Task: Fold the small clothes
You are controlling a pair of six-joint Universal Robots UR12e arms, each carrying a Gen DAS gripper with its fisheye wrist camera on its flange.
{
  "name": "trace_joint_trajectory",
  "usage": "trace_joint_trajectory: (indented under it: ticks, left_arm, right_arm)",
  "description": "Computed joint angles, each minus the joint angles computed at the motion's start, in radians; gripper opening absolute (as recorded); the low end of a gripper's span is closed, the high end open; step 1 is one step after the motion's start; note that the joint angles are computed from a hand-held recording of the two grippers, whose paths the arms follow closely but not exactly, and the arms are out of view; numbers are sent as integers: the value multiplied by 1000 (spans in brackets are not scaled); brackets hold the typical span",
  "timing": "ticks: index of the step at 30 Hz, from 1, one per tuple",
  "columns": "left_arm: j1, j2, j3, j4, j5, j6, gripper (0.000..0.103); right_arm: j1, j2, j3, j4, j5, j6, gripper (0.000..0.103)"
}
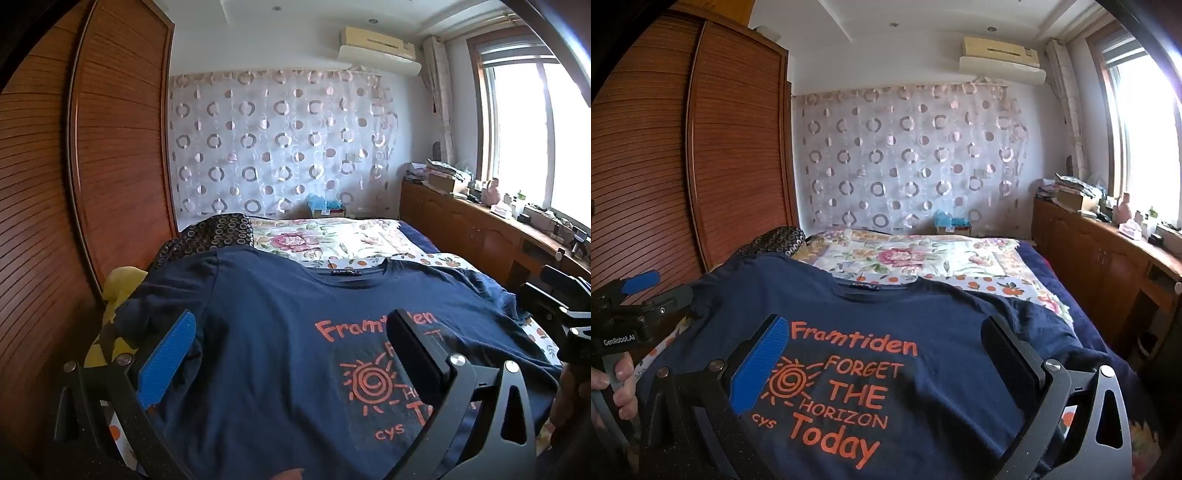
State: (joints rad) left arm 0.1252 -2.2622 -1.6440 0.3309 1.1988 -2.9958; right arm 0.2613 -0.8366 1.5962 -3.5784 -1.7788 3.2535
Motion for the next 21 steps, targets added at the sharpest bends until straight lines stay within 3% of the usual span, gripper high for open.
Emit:
trace_joint_trajectory:
  ticks: [21]
  left_arm:
    - [-3, 8, -7, -3, 7, 13, 103]
  right_arm:
    - [-2, 2, -2, -10, 5, 12, 103]
